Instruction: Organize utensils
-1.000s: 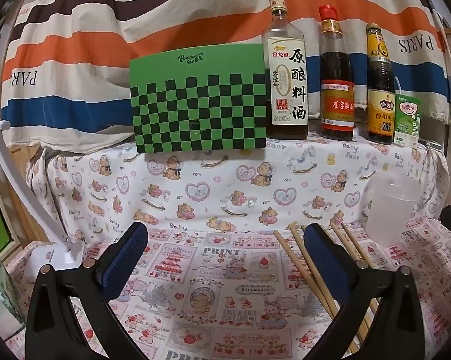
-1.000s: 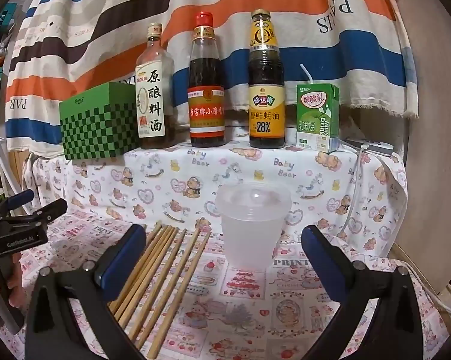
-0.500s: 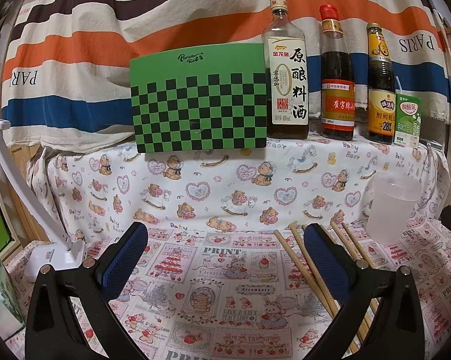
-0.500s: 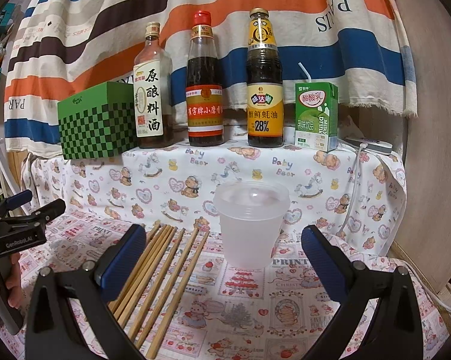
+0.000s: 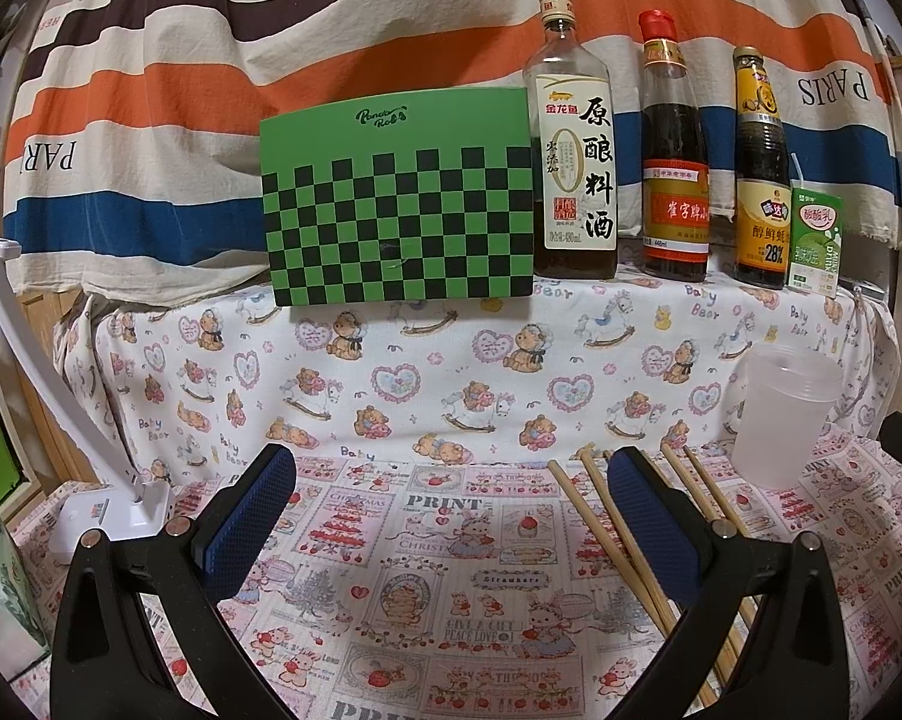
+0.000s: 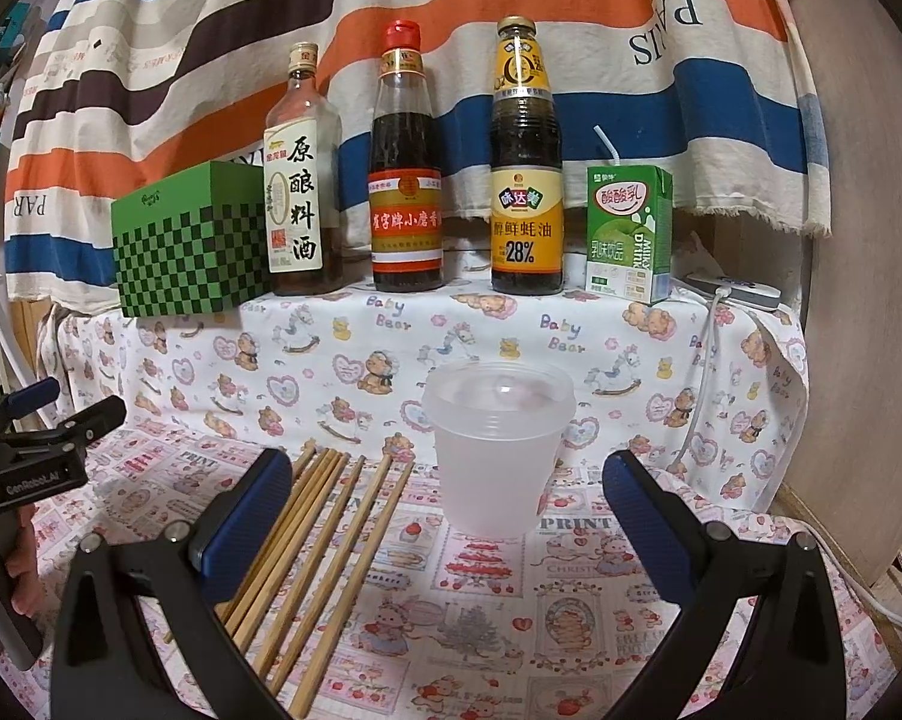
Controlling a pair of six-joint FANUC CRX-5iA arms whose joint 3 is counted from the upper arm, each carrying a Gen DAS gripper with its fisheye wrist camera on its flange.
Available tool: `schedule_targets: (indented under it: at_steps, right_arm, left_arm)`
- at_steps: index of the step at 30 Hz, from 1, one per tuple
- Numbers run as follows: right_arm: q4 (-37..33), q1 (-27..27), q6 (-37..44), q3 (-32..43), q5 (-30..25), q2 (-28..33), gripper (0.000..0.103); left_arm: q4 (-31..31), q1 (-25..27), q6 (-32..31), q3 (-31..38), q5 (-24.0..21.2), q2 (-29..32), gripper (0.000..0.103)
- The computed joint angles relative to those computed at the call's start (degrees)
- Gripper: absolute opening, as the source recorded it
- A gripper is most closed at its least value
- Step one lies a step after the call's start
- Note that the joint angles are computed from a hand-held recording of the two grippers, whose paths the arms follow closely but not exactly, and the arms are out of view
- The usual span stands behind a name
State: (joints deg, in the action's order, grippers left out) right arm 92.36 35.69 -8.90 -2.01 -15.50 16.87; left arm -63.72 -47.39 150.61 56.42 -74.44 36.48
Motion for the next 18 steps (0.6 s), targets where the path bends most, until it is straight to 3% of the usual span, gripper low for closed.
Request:
schedule_targets:
  at_steps: [18]
  right_arm:
    - [2.3,-0.1,-1.7,-0.3,0.1,0.0,0.103]
  left_arm:
    - [0.1,0.1,0.1,-0.1,-0.2,-0.1,0.103]
